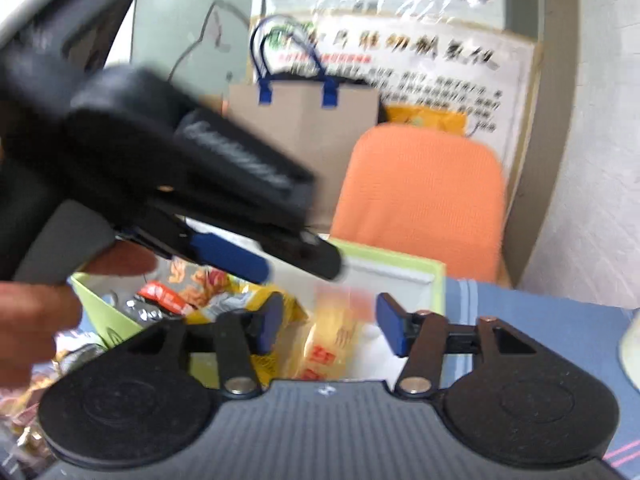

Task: Organize snacks
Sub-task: 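Place the rice cracker pack into the green box, then grasp the blue cookie pack with the left gripper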

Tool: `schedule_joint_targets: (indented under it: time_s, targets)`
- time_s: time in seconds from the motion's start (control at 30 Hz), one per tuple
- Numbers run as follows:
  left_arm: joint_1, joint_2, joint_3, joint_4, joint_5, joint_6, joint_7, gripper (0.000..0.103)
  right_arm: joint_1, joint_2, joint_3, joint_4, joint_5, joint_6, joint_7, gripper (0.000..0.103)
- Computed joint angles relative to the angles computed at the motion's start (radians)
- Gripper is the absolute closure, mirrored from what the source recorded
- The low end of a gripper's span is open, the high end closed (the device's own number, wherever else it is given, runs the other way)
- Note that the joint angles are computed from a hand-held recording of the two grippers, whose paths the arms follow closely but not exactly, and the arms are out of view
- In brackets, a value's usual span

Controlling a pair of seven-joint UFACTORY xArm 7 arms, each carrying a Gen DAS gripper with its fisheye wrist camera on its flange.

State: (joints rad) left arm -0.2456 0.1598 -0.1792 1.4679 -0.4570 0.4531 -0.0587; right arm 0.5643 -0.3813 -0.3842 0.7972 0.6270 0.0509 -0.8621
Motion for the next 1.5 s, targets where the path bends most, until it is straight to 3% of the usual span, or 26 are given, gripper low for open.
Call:
schedule_joint_targets:
  time_s: [0.03, 0.1, 0.17, 0.23, 0.27, 0.37, 0.53, 0.63, 0.77, 0.93, 1.03, 1.13, 1.2, 1.23, 1.3, 1.4, 1.5]
  targets:
    - [0.002, -0.042, -0.007, -0.048, -0.02, -0.031, 0.023, 0.047, -0.05, -0.048, 0.041, -0.046, -0.027, -0.026, 0.008, 0.025]
    - [-0.005, -0.126, -0.011, -0.137, -0.067, -0.06, 0.083, 0.044, -0.143, -0.11, 0.098, -0.117, -0.092, -0.058, 0.039, 0.02]
    - [-0.031, -0.223, -0.003, -0.239, -0.189, -0.072, 0.194, 0.041, -0.232, -0.212, 0.149, -0.216, -0.134, -0.047, 0.079, 0.009]
    - [-0.079, -0.313, 0.019, -0.343, -0.279, -0.073, 0.264, 0.039, -0.304, -0.308, 0.174, -0.301, -0.167, 0.026, 0.118, 0.01]
    - [-0.105, -0.352, 0.03, -0.396, -0.312, -0.078, 0.29, 0.038, -0.37, -0.388, 0.227, -0.355, -0.179, 0.09, 0.15, 0.01]
    - [-0.166, -0.458, 0.044, -0.556, -0.347, -0.097, 0.269, 0.038, -0.486, -0.548, 0.272, -0.466, -0.233, 0.238, 0.277, 0.01]
    - [-0.293, -0.577, 0.096, -0.749, -0.422, -0.085, 0.239, 0.038, -0.563, -0.786, 0.301, -0.649, -0.284, 0.364, 0.416, 0.01]
    - [-0.36, -0.533, 0.132, -0.715, -0.49, -0.014, 0.264, 0.043, -0.57, -0.867, 0.339, -0.706, -0.319, 0.367, 0.485, 0.01]
    - [-0.354, -0.448, 0.092, -0.622, -0.505, 0.042, 0.269, 0.047, -0.547, -0.894, 0.348, -0.73, -0.356, 0.35, 0.547, 0.01]
    - [-0.296, -0.356, 0.002, -0.538, -0.326, 0.029, 0.118, 0.048, -0.566, -0.973, 0.31, -0.747, -0.419, 0.399, 0.594, 0.01]
    - [-0.293, -0.325, -0.012, -0.519, -0.291, 0.021, 0.077, 0.049, -0.555, -0.958, 0.282, -0.746, -0.442, 0.379, 0.608, 0.011]
    - [-0.296, -0.311, -0.025, -0.512, -0.263, 0.001, 0.068, 0.052, -0.538, -0.925, 0.271, -0.75, -0.464, 0.327, 0.602, 0.021]
    - [-0.297, -0.304, -0.033, -0.512, -0.229, -0.011, 0.063, 0.082, -0.537, -0.929, 0.262, -0.757, -0.484, 0.313, 0.58, 0.033]
    - [-0.281, -0.3, -0.053, -0.514, -0.209, -0.019, 0.055, 0.086, -0.545, -0.95, 0.265, -0.763, -0.489, 0.325, 0.584, 0.043]
    - [-0.312, -0.313, -0.024, -0.528, -0.267, -0.014, 0.095, 0.094, -0.567, -1.017, 0.28, -0.778, -0.5, 0.369, 0.596, 0.045]
    - [-0.33, -0.348, -0.01, -0.549, -0.348, -0.001, 0.142, 0.096, -0.593, -1.135, 0.321, -0.796, -0.525, 0.44, 0.626, 0.046]
    - [-0.339, -0.373, -0.001, -0.547, -0.384, -0.002, 0.173, 0.096, -0.586, -1.126, 0.33, -0.765, -0.549, 0.433, 0.632, 0.045]
